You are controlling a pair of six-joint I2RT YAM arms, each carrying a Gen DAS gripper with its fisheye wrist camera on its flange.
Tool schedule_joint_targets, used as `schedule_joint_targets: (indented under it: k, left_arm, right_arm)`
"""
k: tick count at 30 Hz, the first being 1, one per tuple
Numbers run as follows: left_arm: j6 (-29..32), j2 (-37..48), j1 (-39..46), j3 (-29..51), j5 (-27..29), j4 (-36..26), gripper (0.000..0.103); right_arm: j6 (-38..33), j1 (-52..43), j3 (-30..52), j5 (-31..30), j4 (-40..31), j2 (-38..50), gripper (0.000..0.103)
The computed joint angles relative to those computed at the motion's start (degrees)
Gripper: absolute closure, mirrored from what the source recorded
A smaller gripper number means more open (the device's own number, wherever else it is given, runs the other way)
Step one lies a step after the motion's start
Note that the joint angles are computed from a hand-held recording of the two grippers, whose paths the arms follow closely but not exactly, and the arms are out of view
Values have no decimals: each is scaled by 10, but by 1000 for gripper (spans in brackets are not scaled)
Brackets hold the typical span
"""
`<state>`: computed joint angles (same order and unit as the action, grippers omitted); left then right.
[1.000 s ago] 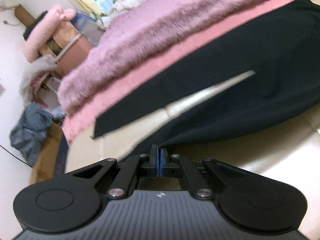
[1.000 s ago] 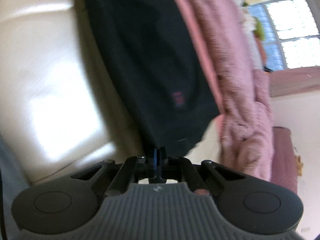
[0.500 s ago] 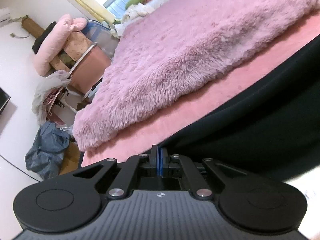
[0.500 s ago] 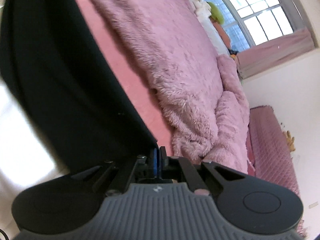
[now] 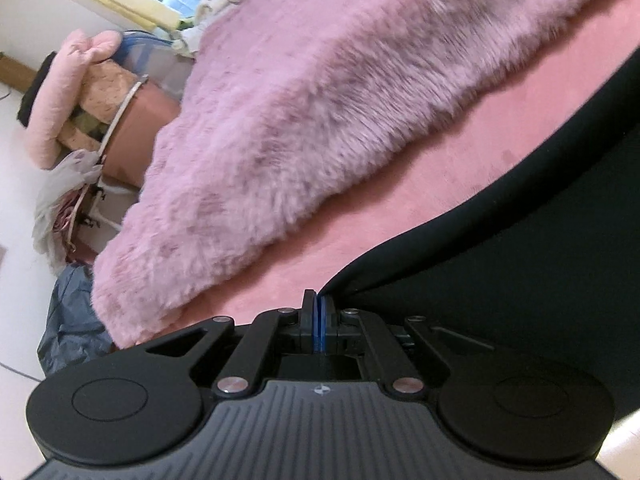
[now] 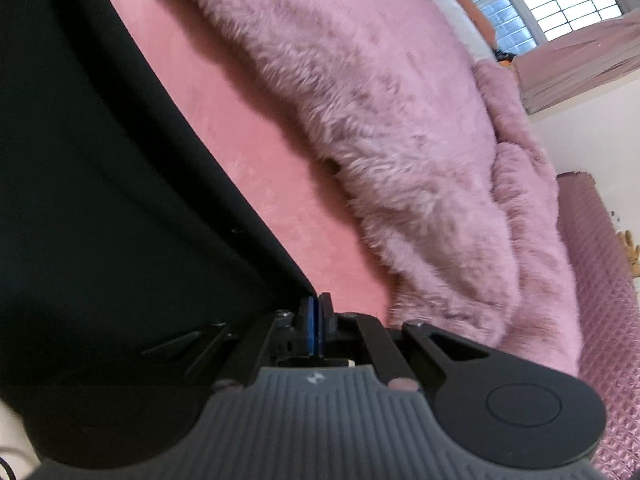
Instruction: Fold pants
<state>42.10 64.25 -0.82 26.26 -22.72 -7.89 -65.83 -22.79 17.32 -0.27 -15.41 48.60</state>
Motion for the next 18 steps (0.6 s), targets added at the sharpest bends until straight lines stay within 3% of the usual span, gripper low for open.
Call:
schedule_joint_targets:
  k: [6,8,9,11,12,15,18]
  left_arm:
    - [13,63,8,-20,6,71,100]
    - [15,67,7,-30,6,88,89]
    - [18,60,10,-37,13,91,87]
    - [24,31,16,-52,22,93,70]
    - [22,2,21,-59,32,83,67]
    - [-9,-108,38,-51,88,-35,66]
    - [-48,-210,57,-31,160,-180,66]
  right_arm:
    - [23,22,-8,10,87,85,103]
    - [25,18,-13,6,99,88,103]
    - [30,16,-17,0,102,85,98]
    - [49,11,-19,-10,95,76,55]
    - [57,11,-26,-10,93,57,50]
    - [80,-10,-35,-31,40,-31,50]
    - [105,-79,-21,-86,-86,-140,50]
